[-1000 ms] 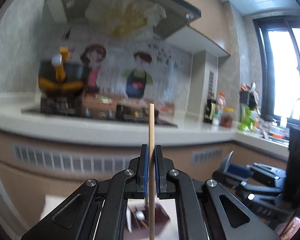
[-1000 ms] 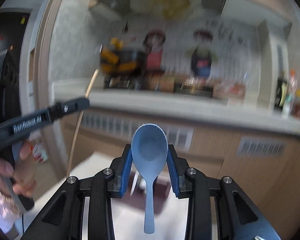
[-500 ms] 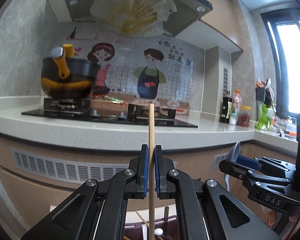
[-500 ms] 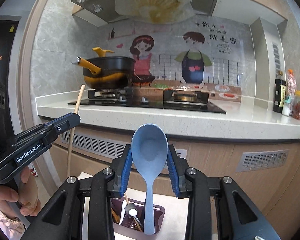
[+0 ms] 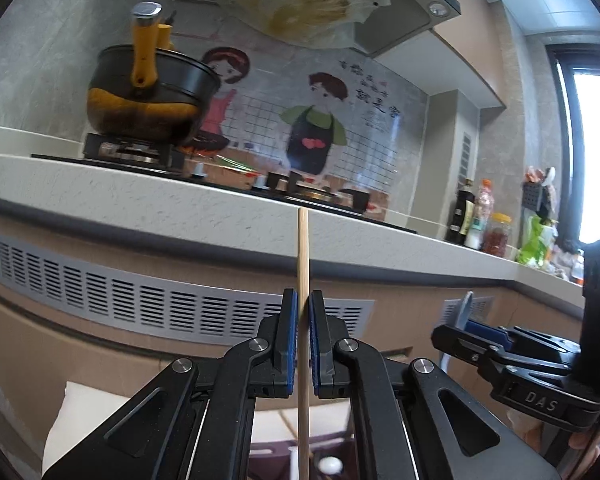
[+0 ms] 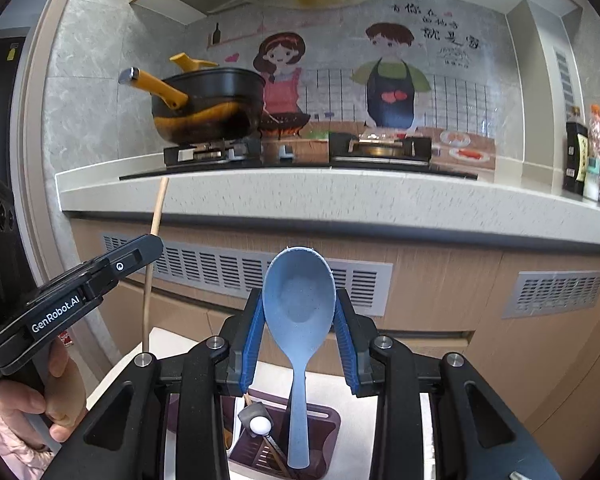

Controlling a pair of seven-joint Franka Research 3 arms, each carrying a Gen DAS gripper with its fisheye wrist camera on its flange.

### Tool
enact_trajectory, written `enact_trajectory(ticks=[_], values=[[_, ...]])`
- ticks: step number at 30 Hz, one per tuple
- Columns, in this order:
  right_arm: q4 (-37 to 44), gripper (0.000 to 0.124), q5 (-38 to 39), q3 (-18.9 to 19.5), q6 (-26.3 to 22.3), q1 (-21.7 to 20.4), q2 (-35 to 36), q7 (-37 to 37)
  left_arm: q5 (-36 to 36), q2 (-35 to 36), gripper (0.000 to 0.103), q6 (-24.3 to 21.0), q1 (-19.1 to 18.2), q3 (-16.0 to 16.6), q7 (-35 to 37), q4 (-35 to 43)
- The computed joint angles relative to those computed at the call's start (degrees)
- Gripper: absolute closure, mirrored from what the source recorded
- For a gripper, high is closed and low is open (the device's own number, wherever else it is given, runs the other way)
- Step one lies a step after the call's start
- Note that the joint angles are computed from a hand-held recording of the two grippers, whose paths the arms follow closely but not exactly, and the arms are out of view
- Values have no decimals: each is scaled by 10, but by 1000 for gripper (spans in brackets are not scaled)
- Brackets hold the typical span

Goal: Organize utensils
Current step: 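Lift the chopstick and blue spoon over the caddy and drop them in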

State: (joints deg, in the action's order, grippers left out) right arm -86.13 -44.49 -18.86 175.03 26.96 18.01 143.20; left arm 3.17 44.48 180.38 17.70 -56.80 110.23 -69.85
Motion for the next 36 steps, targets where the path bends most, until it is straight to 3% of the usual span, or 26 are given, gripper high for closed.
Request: enact_trajectory(ticks=[1,6,9,16,19,25,26,28,31,32,34,35,36], values=[[4,92,-10,-10,0,7,5,14,-1,0,97,19,-10,16,-6,-2],[11,92,-2,-24,15,13,35,34,32,27,97,56,-25,31,-38,-1],[10,92,6,-51,43,31,55,39,48,35,97,73,-53,73,-63,7],[-12,92,120,36,30,-28,65,-89,76,28,97,21,-45,95,-112,-30],[-36,92,161,66,19,-45,58,-137,66,-9,97,3,-44,128,-130,-75],[-58,92,252,114,-12,-74,56,-217,29,-57,96,-33,-33,140,-112,-140],[-60,92,277,124,-18,-80,56,-239,21,-61,95,-48,-33,141,-106,-141],[-65,92,279,104,-18,-63,54,-234,10,-69,95,-80,-43,153,-100,-135],[-65,89,326,133,-49,-79,46,-294,-13,-82,93,-124,-49,161,-89,-131],[-69,86,332,128,-51,-72,41,-300,-25,-90,88,-132,-45,159,-84,-137],[-100,64,320,99,-38,-44,18,-286,-51,-115,71,-135,-29,150,-73,-165],[-113,60,312,86,-28,-32,9,-275,-60,-139,57,-132,-23,154,-73,-190],[-141,55,293,65,-13,-11,-11,-251,-73,-157,52,-127,-13,150,-64,-211]])
